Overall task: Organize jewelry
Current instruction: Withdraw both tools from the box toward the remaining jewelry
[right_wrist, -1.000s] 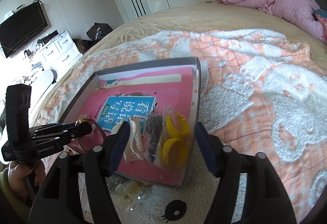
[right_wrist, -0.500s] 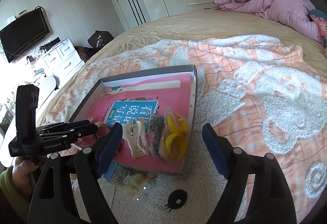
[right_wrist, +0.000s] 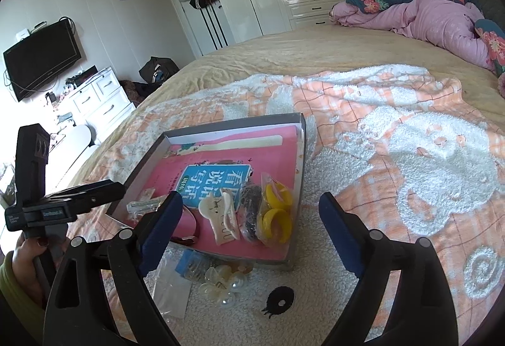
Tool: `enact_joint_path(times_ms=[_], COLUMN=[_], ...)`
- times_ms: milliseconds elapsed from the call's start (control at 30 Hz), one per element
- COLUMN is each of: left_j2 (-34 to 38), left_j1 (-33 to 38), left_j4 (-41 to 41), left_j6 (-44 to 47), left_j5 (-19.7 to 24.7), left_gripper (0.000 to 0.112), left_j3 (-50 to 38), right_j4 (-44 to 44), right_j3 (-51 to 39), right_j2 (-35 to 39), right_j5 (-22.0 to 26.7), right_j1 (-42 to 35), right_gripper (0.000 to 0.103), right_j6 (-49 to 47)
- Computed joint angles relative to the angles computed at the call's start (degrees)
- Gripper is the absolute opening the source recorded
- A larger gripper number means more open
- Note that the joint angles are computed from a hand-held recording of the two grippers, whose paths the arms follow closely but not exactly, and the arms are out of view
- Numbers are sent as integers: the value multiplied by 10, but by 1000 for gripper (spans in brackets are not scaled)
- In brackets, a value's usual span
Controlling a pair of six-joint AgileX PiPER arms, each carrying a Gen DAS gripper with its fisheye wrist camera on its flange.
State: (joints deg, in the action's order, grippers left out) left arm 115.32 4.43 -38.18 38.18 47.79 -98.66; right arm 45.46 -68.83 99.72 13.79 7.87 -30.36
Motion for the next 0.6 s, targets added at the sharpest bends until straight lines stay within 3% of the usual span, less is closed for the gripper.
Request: enact_joint_path(times_ms=[600], left_j2=[-58], left_j1=[48], left_j4=[-45], left_j6=[14], left_j5=[8], left_gripper=[94], left_j3=[42], right_j4=[24], right_j3=[32], right_j2=[-56], right_j5=[-4], right_j1=[13], right_gripper=[90], right_j6=[-31])
